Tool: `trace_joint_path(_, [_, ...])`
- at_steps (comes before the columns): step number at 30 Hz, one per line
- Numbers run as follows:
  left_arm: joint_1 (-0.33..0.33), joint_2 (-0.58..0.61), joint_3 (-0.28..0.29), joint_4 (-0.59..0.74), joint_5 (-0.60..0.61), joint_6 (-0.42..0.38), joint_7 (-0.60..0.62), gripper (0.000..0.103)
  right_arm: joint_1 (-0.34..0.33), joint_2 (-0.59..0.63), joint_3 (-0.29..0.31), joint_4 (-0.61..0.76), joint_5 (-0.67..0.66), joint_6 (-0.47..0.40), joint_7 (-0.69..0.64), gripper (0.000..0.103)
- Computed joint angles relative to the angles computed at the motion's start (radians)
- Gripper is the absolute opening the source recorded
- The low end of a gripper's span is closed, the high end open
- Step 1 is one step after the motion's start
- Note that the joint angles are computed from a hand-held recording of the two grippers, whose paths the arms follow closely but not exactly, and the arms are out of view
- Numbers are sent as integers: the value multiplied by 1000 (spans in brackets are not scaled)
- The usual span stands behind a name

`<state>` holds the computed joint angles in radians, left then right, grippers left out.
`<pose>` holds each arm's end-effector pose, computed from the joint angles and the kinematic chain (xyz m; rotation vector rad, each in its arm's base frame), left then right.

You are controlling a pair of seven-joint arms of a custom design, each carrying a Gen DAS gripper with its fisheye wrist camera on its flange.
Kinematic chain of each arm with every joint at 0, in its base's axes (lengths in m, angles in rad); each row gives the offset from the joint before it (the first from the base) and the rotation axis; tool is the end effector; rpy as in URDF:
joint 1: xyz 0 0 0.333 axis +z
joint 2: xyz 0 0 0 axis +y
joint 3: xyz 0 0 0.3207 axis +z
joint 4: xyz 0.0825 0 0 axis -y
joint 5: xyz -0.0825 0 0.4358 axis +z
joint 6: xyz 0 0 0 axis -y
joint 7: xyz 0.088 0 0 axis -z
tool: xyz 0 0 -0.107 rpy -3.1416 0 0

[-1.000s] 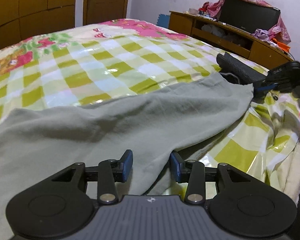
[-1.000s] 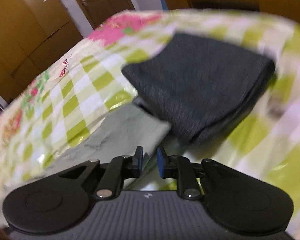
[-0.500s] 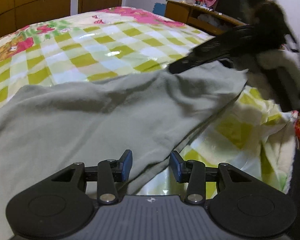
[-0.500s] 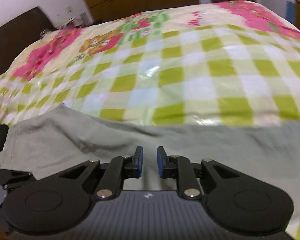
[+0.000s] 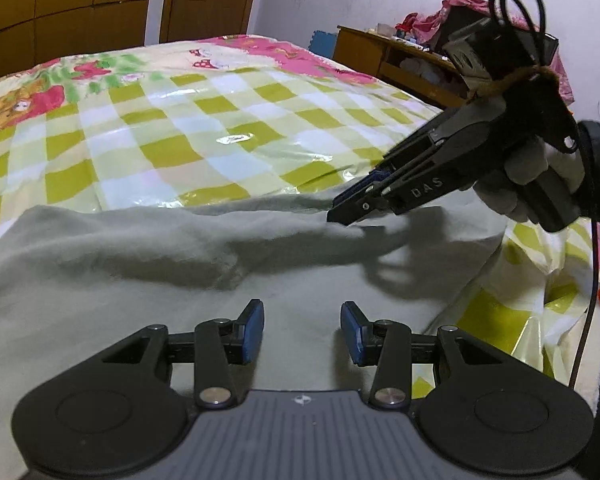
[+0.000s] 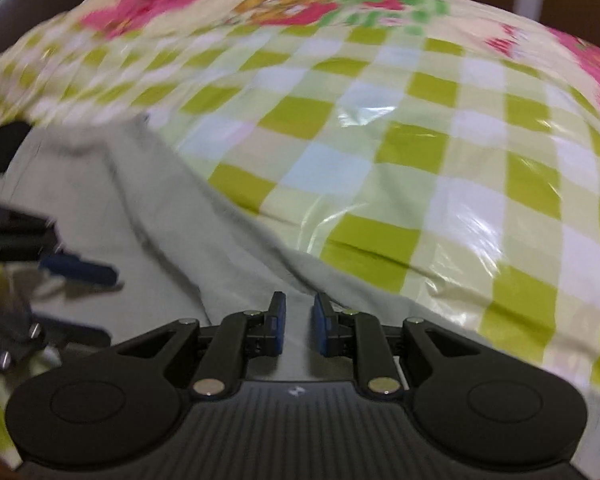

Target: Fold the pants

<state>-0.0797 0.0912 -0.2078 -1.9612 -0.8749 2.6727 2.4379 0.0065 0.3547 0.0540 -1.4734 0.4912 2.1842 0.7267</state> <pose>0.6445 -0.1631 0.4714 -1.4076 2.3051 -1.1842 0.7500 0.0570 0.5092 -2.3235 1.1042 -0.1892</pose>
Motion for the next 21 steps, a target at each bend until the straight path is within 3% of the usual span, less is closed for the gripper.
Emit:
trace_joint_path(2, [-1,10,1,6,16,-5,-17,54,-6,23,9,34,0,-37,-52,30])
trace_joint_path(9, [7,22,-6,6,20,-5,-33,54,21,82,18,113,-83,-85,-166,32])
trace_joint_path(12, [9,23,-8,4,12,-3,-32,55,36,92,17,128,-112,-97,-175,4])
trace_joint_path(15, [12,21,-10,2,0,0,-23,55,43,97,13,136,-120,-95,-138,3])
trace_joint_path(21, [10,19,-10,-8,-18,14,-14,55,28,81,17,117,-44,45,-49,3])
